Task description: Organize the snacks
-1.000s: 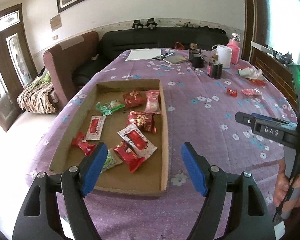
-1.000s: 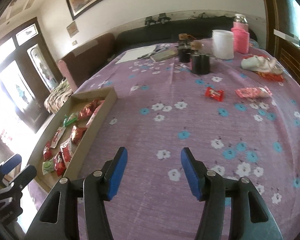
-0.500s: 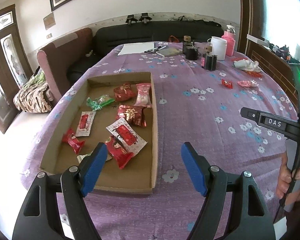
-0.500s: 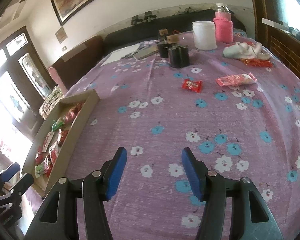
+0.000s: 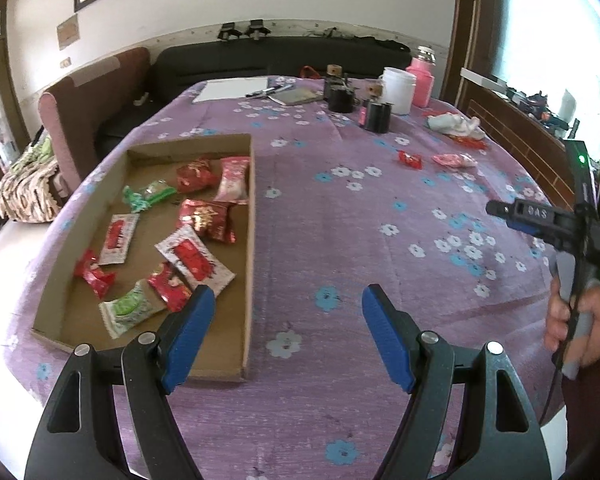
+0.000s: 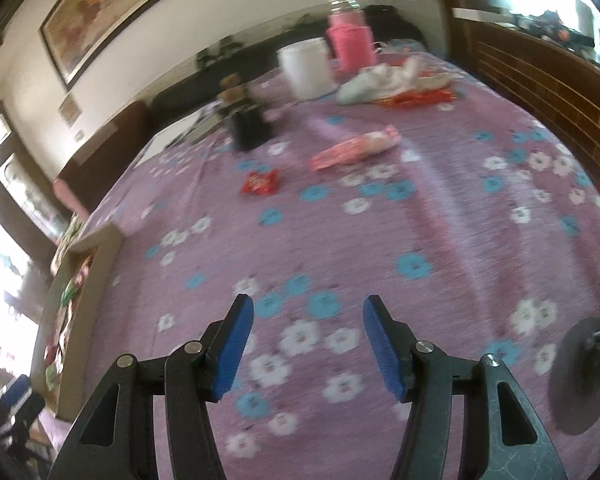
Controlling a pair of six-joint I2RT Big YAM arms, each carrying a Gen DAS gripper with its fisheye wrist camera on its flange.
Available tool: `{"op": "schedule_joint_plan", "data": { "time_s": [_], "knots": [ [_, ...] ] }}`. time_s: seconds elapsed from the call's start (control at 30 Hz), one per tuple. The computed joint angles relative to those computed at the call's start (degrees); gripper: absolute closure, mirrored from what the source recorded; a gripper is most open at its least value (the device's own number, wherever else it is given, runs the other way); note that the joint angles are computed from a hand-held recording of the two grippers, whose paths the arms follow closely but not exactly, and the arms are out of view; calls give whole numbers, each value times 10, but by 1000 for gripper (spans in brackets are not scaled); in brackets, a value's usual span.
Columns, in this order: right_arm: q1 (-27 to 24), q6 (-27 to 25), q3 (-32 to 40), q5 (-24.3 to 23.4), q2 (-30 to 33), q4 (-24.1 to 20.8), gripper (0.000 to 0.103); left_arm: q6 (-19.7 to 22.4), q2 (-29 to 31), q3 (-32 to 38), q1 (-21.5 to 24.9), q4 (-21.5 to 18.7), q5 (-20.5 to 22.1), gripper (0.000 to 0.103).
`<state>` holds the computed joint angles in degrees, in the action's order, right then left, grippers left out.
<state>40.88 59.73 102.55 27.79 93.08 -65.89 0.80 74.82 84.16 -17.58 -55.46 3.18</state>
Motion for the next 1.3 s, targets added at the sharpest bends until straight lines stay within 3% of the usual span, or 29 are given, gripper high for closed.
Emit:
{"op": "schedule_joint_plan", "data": {
  "time_s": [0.27,0.47,0.6,0.7,0.87,1.0,1.07,1.13,1.17,1.3],
  "knots": [
    [-24,13,6,-1,4,-8,43,-5,4,1,9,0,58,27],
    [-49,-30,65,-1,41,-11,43,-9,5,2,11,2,93,27],
    [-87,-42,148,-6,95,-51,44,-2,7,4,12,1,106,27],
    [-116,-27,193,-24,129,-77,44,5,9,6,13,2,109,27],
    [-157,23,217,-82,160,-77,44,4,19,11,17,0,115,27],
    [-163,28,271,-64,199,-113,43,1,28,15,19,-8,116,27],
    [-162,16,324,-49,232,-156,46,-1,30,15,19,-10,118,27],
    [-159,12,368,-29,257,-200,74,-3,29,14,20,-9,119,27],
    [-156,9,381,-23,265,-216,75,-5,29,14,20,-7,120,27],
    [-145,-6,309,-33,221,-181,76,-5,27,12,21,-6,128,27]
  ]
}}
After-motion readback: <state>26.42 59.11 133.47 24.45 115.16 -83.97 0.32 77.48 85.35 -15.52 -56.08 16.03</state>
